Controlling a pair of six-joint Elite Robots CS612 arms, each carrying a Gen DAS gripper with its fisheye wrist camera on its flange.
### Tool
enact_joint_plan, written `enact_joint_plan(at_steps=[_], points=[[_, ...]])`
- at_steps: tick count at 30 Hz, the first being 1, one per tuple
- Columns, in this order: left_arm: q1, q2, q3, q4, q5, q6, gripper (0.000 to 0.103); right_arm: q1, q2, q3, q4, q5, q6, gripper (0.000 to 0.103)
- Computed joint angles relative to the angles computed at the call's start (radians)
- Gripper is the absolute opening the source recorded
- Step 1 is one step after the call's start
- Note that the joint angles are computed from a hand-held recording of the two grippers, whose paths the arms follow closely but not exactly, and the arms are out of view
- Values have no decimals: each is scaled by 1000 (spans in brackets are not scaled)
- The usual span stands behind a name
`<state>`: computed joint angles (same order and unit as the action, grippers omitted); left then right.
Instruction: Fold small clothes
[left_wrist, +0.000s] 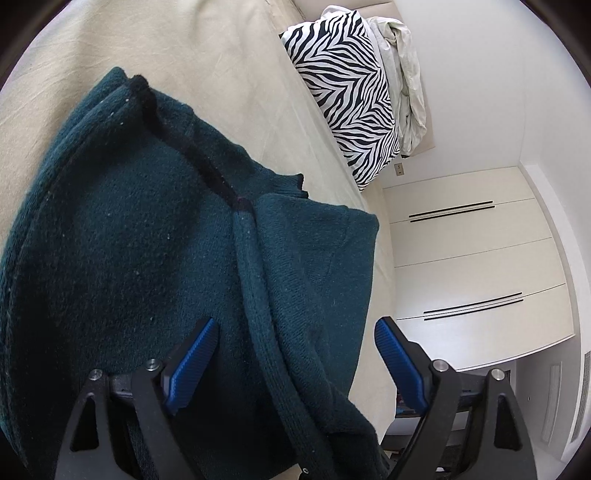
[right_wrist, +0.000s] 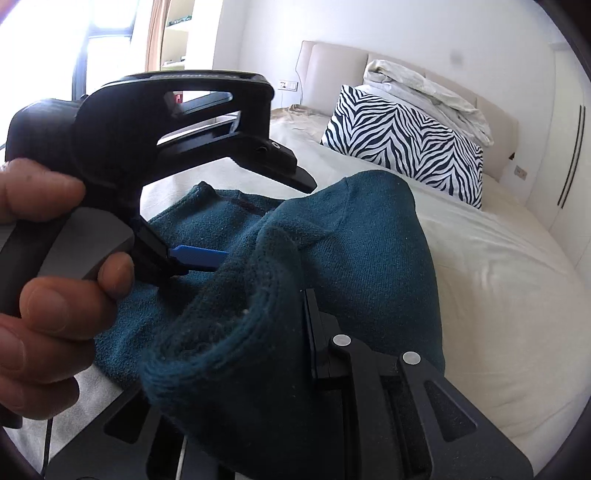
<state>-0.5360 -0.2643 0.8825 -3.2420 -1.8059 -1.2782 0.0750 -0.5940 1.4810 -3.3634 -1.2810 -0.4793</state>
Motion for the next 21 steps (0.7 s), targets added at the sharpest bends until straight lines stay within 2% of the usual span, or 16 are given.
enact_joint_plan(at_steps=[1, 3, 4, 7, 12, 21], points=[[3, 5, -13, 24, -19, 2, 71, 5, 5, 1, -27, -16, -31, 12], [10, 23, -49, 62, -75, 20, 34, 13, 8, 12, -76, -40, -89, 12], [13, 30, -65, 82, -94, 29, 26, 18, 10, 19, -104, -49, -122, 12], [15, 28, -70, 103, -96, 55, 16, 35, 24, 33, -191, -85, -256, 12], [20, -20, -7, 126, -61, 131, 14, 51, 32, 58, -268, -59, -404, 12], [43, -96, 95, 180, 2, 267, 13, 88, 18, 14, -158, 0, -396, 9]])
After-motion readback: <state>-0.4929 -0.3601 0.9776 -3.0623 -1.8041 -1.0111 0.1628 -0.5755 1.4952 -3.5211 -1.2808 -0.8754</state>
